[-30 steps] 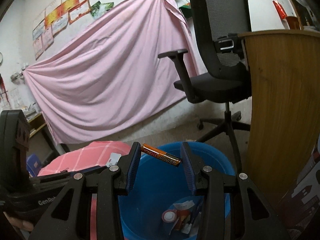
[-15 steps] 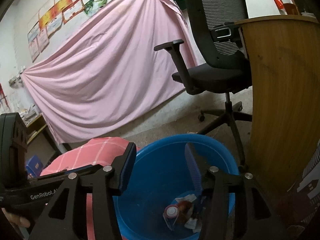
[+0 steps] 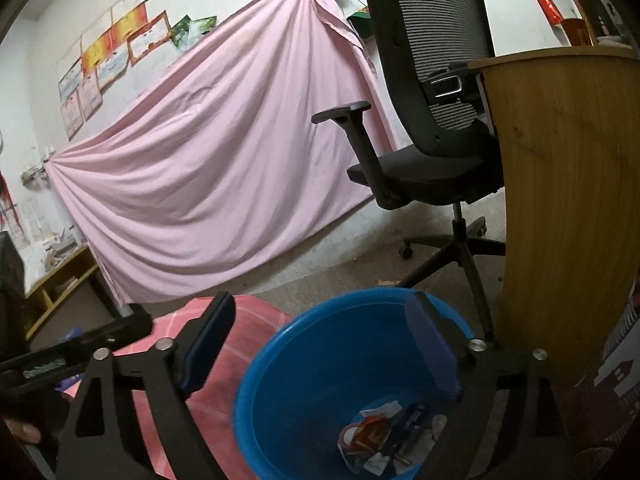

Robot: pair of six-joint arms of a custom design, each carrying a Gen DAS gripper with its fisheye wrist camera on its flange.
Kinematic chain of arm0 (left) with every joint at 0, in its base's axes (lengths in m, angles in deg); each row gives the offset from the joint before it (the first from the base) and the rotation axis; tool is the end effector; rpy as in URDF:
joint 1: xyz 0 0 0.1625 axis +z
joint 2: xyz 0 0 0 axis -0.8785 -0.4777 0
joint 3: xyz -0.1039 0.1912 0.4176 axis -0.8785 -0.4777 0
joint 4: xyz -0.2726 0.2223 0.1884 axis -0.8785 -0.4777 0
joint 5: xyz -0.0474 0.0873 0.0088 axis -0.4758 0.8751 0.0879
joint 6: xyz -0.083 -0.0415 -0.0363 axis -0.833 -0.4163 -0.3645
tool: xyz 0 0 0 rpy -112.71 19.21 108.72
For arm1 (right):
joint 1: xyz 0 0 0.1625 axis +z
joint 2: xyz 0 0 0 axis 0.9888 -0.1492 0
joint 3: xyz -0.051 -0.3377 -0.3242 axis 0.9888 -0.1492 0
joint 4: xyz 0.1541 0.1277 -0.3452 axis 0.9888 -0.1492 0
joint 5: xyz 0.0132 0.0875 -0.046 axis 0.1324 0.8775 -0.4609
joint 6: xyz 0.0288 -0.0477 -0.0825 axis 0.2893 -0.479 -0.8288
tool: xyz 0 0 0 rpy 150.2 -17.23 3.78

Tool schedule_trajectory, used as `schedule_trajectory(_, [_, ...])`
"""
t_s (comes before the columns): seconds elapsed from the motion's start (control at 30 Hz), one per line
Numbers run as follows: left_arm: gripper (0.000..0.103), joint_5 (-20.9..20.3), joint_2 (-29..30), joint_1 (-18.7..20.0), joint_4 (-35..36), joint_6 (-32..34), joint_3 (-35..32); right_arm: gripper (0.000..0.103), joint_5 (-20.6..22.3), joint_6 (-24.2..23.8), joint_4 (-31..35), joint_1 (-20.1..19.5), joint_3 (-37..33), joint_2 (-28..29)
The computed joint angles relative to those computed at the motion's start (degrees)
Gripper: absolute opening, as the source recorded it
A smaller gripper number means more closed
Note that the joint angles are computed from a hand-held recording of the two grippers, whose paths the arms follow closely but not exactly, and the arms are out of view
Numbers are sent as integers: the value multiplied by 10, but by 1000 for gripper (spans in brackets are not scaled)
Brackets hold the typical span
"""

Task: Collect trash
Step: 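Move both tools back over the table toward the white phone case and binder clip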

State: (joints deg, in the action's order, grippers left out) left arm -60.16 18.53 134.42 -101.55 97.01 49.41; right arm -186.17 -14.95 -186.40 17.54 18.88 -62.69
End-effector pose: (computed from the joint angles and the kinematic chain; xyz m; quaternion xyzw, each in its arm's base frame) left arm -0.0860 -0.7846 0.2437 0.3770 0.8626 -0.3172 0.1144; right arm 0.1933 -0.6618 0.0432 0.0304 -0.7709 0.5942 0.2276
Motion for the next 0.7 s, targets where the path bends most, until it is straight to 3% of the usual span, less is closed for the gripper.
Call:
schedule_trajectory(0.1, [101,4,-8,5,-58,16,17,103,0,-5,3,5,-13,7])
schedule_trajectory(0.3, [101,-7,-29,23,-123,38,39,103,13,-27,-7,19,-41,25])
schedule_trajectory(0.7, [101,-30,-70,63,-209,64,53,103,100,-71,-40,55,-119,79])
